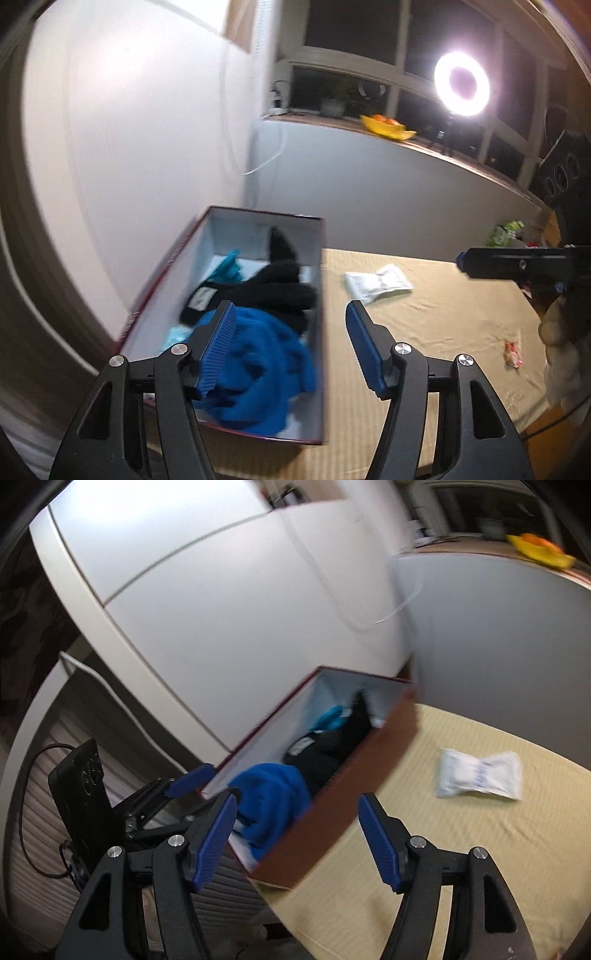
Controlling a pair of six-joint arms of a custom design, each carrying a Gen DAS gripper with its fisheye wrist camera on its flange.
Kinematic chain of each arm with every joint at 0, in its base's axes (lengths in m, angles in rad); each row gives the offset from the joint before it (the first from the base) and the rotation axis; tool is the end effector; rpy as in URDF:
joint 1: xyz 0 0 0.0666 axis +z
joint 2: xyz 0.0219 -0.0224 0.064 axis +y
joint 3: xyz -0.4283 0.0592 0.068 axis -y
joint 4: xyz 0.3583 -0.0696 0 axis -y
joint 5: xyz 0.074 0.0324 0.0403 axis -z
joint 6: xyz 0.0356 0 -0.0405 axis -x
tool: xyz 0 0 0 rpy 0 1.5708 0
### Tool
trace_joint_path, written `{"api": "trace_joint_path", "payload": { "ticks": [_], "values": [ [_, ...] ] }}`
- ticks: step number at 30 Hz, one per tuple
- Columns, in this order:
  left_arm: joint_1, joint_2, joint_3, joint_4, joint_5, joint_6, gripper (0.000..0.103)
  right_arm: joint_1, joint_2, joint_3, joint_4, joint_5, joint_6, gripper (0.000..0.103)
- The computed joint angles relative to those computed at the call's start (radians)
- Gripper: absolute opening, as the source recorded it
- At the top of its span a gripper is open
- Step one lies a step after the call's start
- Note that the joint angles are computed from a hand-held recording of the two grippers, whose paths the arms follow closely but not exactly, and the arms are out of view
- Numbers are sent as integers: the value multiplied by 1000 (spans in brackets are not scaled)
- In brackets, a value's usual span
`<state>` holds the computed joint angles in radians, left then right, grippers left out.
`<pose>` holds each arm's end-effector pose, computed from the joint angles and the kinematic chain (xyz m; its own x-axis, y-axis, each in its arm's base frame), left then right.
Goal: Organize soft objects
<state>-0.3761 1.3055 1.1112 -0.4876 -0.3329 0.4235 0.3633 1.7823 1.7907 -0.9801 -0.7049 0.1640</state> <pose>0.3857 -0.1402 0.4246 -0.5801 -0.1885 -0.7924 -0.1396 0.9815 -0.1313 0.5466 0.2321 0.4545 -0.6616 -0.3846 -0.6437 -0.7300 0.5264 0.4359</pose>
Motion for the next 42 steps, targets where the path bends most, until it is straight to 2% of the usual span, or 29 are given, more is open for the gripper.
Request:
{"api": "trace_joint_path", "payload": {
  "ticks": [5, 15, 19, 23, 25, 27, 32, 34, 36, 39, 42],
  "values": [
    [-50, 23, 23, 26, 30, -8, 61, -134, -77, -117, 108, 25, -27, 65],
    [-127, 133, 92, 41, 120, -22, 61, -398, -191, -326, 226, 11, 1, 67],
    [-148, 194, 135, 17, 147, -41, 61, -461, -195, -380, 238, 75, 51, 67],
    [-161, 246, 190, -28, 177, -83, 61, -486, -160, -393, 181, 130, 100, 67],
    [-150, 277, 237, -72, 215, -99, 61, -489, -130, -381, 123, 127, 118, 67],
    [-122, 326, 317, -149, 282, -123, 61, -487, -112, -383, 105, 125, 115, 67],
    [-76, 457, 527, -318, 286, -147, 61, -489, -87, -393, 110, 91, 103, 67],
    [-52, 531, 636, -396, 317, -149, 61, -491, -82, -393, 112, 77, 102, 67],
    [-34, 626, 769, -491, 310, -158, 61, -488, -72, -388, 115, 66, 88, 67],
    [4, 752, 934, -604, 392, -107, 61, -498, -68, -387, 115, 48, 82, 67],
    [32, 844, 1050, -663, 431, -61, 61, -506, -72, -392, 127, 45, 75, 67]
  ]
}}
